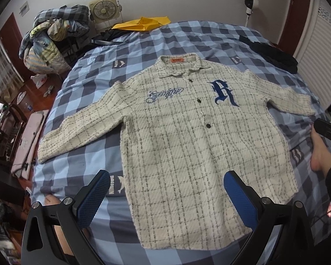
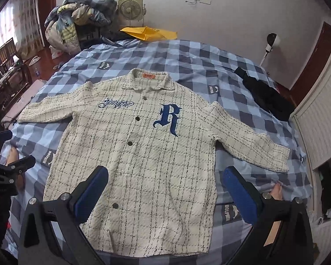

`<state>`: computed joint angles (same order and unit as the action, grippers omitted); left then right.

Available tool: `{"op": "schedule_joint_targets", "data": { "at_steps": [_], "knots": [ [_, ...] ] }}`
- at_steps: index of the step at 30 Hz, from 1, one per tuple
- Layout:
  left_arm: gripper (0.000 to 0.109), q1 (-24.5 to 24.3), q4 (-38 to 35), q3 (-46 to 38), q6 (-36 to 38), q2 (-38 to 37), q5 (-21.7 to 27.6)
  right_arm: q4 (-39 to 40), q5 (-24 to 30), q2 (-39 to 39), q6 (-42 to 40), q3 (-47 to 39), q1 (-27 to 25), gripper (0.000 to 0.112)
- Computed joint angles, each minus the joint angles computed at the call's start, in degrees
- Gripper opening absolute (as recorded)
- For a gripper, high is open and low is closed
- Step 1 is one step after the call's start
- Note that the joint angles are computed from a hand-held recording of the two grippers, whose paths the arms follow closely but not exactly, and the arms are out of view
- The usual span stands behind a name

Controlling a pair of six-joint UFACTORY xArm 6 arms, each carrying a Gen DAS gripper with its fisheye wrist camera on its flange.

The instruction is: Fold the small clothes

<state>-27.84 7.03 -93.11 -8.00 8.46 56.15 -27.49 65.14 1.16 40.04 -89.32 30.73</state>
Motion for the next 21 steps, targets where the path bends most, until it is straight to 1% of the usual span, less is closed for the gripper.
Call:
{"op": "schedule_joint_targets", "data": {
  "at_steps": [2, 6, 10, 21],
  "knots": [
    [0.103, -0.04, 0.09, 0.09, -0.18, -0.06, -0.05, 1.32, -1.09, -0.29, -1.06, 0.79, -0.45, 0.102],
    [0.103, 0.03, -0.50, -0.31, 0.06, 0.11, 0.37, 4.32, 0.15, 0.35, -3.42, 0.39, -1.34, 0.102],
    [0.103, -0.02, -0.44, -0.19, 0.04, 0.01, 0.21, 3.73, 1.86, 0.12, -1.59, 0.33, -1.44, 0.102],
    [0.103, -0.04, -1.12, -1.63, 0.05, 0.76, 1.42, 6.53, 1.70, -0.24, -1.65, 0.27, -2.13, 0.102]
  ]
}}
